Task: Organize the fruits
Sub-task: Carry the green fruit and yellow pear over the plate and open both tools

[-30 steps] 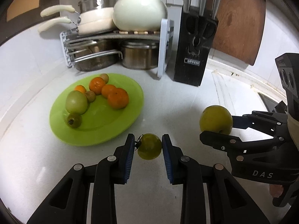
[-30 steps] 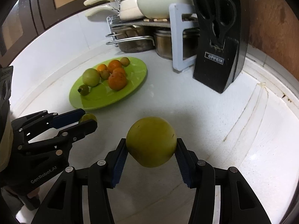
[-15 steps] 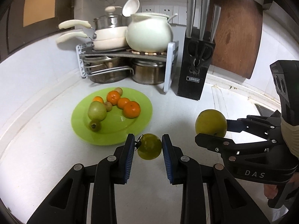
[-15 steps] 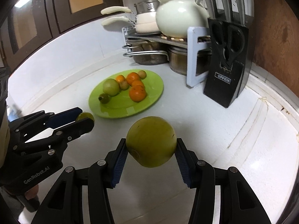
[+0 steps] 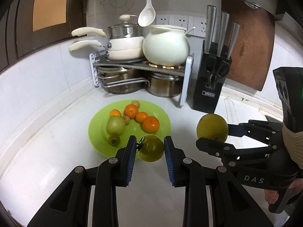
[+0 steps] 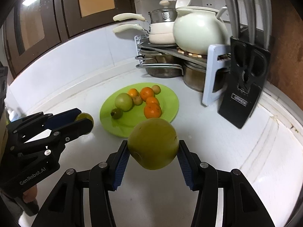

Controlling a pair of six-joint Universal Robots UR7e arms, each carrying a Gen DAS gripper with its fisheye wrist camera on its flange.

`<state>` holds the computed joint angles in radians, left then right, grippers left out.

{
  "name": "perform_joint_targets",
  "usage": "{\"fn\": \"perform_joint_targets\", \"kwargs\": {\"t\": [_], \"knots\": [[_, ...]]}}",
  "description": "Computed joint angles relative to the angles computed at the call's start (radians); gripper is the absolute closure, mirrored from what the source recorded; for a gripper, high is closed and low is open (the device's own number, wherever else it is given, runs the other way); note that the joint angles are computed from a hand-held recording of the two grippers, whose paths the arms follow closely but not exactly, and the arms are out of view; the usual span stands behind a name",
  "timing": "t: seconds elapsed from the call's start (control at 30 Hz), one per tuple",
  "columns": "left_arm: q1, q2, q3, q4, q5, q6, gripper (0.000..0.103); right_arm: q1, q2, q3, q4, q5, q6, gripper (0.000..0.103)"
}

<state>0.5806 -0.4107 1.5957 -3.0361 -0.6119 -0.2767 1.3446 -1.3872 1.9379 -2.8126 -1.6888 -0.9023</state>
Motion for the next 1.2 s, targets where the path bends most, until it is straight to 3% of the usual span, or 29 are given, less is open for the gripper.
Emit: {"fn": "perform_joint_targets", "kwargs": {"t": [0.7,1.2], "knots": [[0.123,-0.027,-0.069,0.078,0.019,0.066,0.073,0.091,0.222,-0.165,0.049,-0.055,0.017,0.051],[0.230,0.000,-0.140,0.173,-0.051,0.071,0.073,0.110,0.349,-0.253,0.068,-0.129,0.029,0.051]]}}
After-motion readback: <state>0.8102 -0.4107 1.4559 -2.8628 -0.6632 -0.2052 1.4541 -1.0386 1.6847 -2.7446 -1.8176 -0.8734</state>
